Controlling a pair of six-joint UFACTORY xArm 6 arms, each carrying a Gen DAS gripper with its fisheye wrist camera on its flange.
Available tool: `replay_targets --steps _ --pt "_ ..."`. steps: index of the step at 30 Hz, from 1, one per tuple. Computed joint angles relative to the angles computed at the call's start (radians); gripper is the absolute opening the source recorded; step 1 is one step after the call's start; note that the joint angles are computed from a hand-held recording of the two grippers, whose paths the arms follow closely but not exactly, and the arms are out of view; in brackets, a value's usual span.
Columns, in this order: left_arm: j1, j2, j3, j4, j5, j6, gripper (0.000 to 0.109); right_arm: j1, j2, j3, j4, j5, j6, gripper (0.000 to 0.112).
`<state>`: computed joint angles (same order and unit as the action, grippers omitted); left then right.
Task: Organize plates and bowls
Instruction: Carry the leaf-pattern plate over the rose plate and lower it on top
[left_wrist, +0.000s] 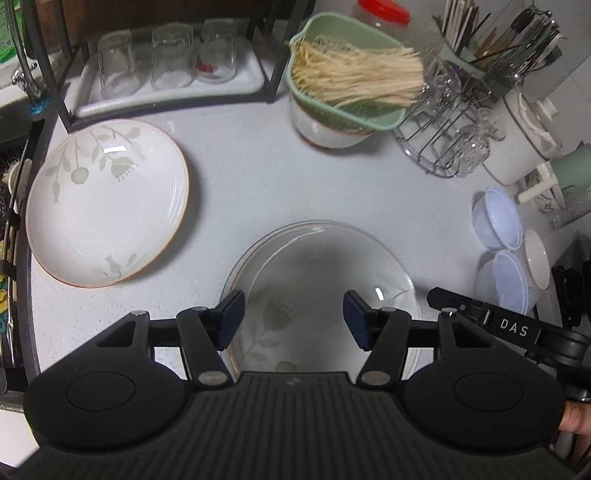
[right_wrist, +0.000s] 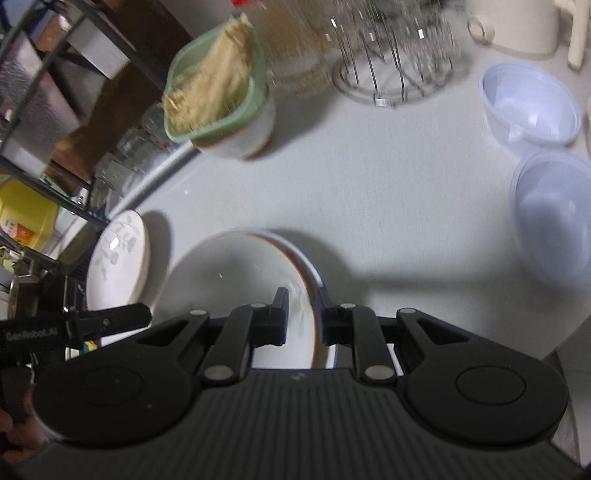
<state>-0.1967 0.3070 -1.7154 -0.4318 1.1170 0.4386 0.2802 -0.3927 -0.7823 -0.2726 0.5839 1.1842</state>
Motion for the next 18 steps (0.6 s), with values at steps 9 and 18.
replay_targets --steps 9,18 --pt "-0.023 -0.185 0.184 -0.038 -0.154 0.032 0.064 0.018 -0.121 0.027 -0.136 0.000 0.021 0.019" --pt "-0.039 -0.338 0.328 -0.103 -0.201 0.069 0.066 0.064 -0.256 0.063 -0.273 0.041 0.056 0.019"
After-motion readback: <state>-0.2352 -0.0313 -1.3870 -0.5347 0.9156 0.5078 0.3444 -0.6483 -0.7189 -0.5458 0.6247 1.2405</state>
